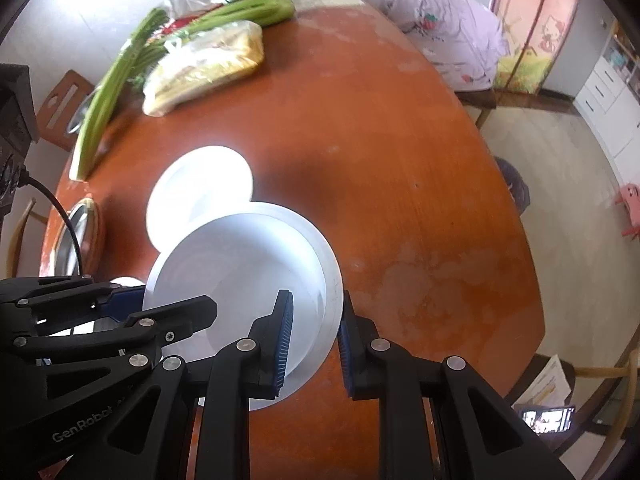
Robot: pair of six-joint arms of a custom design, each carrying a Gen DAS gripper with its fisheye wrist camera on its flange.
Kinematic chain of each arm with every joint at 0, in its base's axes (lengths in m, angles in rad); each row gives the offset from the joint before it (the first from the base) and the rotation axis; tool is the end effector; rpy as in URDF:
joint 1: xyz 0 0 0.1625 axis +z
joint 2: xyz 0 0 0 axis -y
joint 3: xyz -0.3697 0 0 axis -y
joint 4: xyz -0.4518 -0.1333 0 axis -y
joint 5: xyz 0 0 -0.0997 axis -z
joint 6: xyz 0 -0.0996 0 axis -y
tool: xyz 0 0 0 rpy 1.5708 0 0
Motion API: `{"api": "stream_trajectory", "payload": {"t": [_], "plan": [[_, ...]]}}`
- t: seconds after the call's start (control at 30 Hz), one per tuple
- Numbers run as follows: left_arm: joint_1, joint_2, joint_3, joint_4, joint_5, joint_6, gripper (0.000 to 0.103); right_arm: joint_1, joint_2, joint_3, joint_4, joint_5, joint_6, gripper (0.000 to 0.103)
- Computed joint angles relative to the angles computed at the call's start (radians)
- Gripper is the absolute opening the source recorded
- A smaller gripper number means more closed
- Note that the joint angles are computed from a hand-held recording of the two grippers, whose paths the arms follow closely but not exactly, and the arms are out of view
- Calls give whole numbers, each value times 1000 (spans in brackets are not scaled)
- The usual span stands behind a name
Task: Organize plates and bowls
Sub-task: 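Carry the white bowl with both grippers over the steel bowl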
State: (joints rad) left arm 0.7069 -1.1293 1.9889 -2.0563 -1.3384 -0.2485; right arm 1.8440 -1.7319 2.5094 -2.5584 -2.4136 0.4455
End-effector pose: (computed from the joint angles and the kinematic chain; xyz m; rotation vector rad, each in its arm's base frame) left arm -0.2865 -0.4502 0.0278 0.8864 2.5897 0.2712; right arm 0.1577 -0.3442 0.1665 -0.3134 -2.3356 0.6034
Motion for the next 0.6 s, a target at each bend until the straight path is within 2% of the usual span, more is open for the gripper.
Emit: {"api": "stream_trajectory", "payload": {"t": [0.27,0.6], "plan": [[-7,-142,63,-8,51,-17,23,102,75,-57,11,-31,13,22],[1,-323,135,37,119,-55,23,201,214,-143,-25,-17,-3,23]]}}
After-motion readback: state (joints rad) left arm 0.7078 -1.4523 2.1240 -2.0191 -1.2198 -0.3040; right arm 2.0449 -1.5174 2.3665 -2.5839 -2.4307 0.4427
